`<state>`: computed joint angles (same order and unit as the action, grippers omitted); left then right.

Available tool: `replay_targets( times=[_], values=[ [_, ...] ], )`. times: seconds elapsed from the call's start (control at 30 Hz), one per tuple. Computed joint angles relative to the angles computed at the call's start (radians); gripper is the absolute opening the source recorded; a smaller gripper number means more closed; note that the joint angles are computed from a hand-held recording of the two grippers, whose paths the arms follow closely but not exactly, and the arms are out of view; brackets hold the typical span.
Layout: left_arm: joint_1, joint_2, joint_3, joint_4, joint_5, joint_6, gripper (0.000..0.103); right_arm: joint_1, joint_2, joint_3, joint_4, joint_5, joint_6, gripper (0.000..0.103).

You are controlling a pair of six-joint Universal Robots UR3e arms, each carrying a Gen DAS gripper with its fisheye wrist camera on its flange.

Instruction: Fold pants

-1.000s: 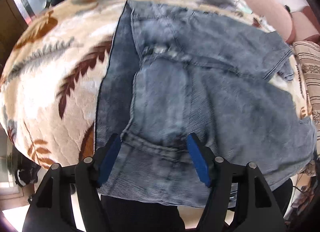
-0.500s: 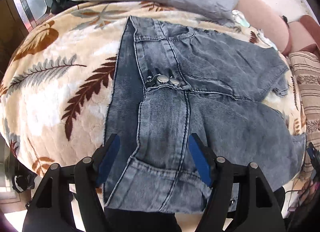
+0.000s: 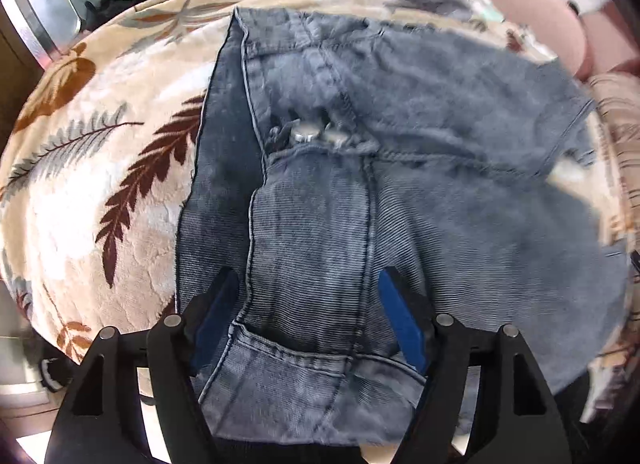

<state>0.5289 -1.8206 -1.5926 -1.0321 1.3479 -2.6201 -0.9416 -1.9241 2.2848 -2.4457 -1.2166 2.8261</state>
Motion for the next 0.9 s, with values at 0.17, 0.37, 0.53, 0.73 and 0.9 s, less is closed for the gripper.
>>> replay_targets(
  times=[0.17,0.37,0.53,0.73,0.9],
  values=[
    [-0.022,-0.166,0.316,-0.057,-0.007,-0.103,0.073,0.080,0.127,-0.212,0.119,0.284,0.107,0.051],
    [-0.040,-0.563,0.934,-0.428,-0.048,-0.257,0.075,0.351,0.630,-0.509,-0.095,0.286,0.475,0.063],
    [-0.086,-0.634,1.027,-0.487,-0.034,-0.259,0.060,0.420,0.944,-0.737,-0.162,0.377,0.661,0.020],
    [-0.131,-0.647,1.053,-0.452,0.023,-0.228,0.059,0.432,0.908,-1.096,-0.056,0.081,0.479,0.013],
    [-0.153,-0.678,1.060,-0.415,0.071,-0.253,0.060,0.403,1.106,-1.463,0.319,-0.204,0.403,0.031]
  ],
)
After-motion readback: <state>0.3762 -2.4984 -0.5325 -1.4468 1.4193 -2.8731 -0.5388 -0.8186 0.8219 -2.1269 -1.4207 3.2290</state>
